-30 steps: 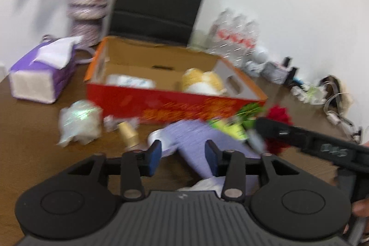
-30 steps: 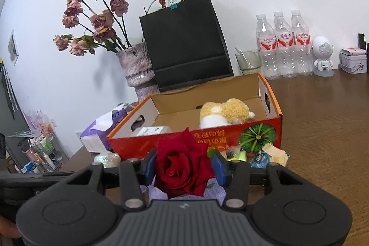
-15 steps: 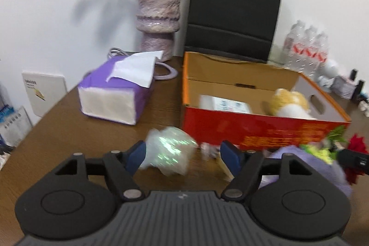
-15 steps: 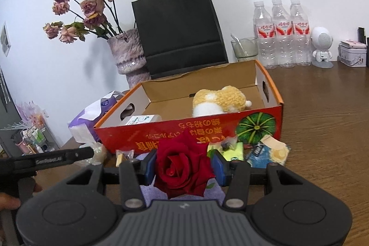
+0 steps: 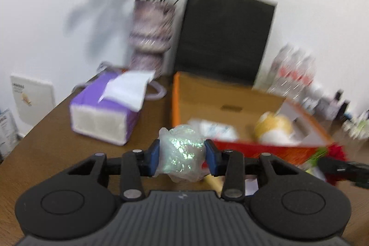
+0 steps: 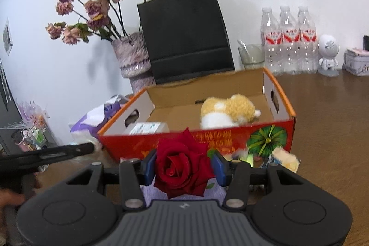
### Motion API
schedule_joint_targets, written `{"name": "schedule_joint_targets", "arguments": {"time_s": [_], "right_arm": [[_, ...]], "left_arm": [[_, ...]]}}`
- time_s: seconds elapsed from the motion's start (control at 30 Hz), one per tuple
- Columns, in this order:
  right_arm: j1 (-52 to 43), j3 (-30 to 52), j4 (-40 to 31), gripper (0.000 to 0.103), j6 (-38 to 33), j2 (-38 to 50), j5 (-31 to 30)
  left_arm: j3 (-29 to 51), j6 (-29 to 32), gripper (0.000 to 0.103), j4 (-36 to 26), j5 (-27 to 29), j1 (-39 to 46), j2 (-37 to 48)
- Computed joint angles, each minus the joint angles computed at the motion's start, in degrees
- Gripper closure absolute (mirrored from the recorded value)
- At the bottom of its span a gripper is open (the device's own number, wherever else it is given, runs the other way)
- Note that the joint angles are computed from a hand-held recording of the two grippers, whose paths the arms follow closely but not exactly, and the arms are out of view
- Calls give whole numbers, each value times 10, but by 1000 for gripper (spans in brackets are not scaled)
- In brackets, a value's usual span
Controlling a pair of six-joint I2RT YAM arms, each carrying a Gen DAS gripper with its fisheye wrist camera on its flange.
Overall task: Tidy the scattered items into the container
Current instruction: 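Lower the rose and plastic bag into the box and open both grippers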
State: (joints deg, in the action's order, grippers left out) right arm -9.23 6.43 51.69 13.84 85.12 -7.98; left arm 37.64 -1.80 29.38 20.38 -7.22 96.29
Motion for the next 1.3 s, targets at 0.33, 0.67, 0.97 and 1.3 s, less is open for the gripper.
{"name": "schedule_joint_targets", "arguments": {"time_s": [0.33, 0.67, 0.97, 1.3], "right_arm": [[-39, 101, -79, 55, -12, -19, -8], [10, 277, -113, 55, -45, 165, 26], [25, 422, -206, 55, -87, 280, 31], [22, 437, -232, 30, -95, 290, 16]], "left_arm": [[68, -28, 58, 3, -13, -89, -4], [257, -57, 58, -67, -43, -105, 173], [376, -35, 55, -143, -47, -100, 264], [380, -26, 7, -154, -67, -107, 268]]}}
